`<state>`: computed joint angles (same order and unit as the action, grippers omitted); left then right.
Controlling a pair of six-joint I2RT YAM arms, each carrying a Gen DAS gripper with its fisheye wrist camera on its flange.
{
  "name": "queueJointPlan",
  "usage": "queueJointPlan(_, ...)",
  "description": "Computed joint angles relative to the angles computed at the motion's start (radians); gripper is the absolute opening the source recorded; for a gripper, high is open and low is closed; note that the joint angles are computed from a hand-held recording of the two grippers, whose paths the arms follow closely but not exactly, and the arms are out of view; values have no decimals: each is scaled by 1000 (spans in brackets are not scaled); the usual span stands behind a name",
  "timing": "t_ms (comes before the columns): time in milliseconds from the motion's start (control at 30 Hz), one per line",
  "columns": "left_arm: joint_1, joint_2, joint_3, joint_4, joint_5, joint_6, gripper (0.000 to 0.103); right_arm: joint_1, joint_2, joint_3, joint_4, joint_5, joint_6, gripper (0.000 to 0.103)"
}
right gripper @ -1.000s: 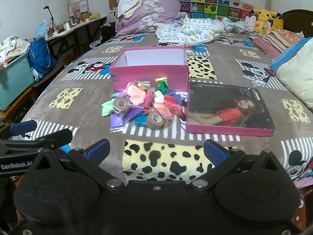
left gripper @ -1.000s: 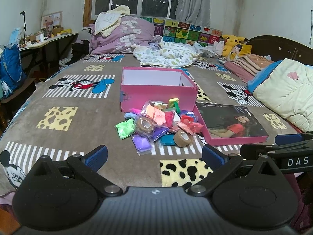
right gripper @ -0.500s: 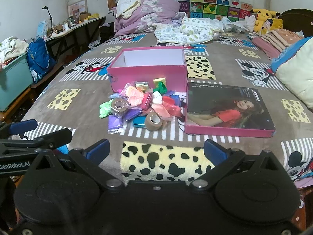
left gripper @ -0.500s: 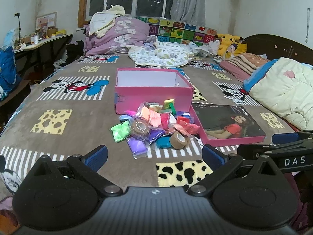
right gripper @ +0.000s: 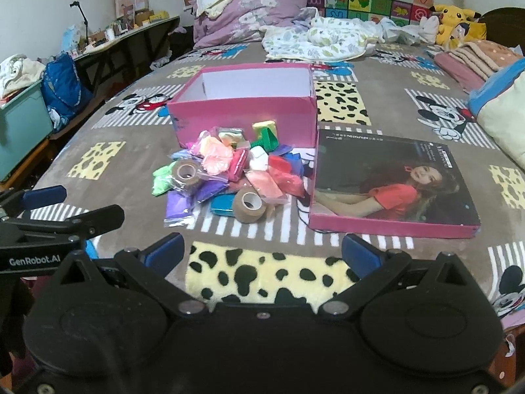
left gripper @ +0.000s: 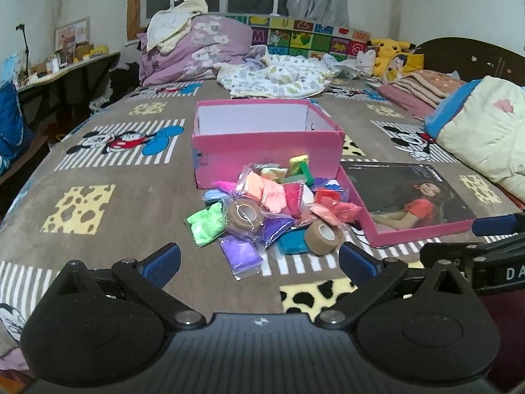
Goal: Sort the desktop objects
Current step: 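Lower the right gripper onto the tan tape roll and close it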
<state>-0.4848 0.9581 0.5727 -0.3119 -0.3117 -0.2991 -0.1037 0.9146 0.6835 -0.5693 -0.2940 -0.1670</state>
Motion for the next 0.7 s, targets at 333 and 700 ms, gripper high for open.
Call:
queueJointPlan(333, 161, 182, -51, 275, 183, 43, 103, -20, 185, -18, 212, -56, -22, 103)
queueJointPlan(700, 268, 354, -5, 384, 301, 54, 103, 44, 375, -1, 375, -84, -80, 103)
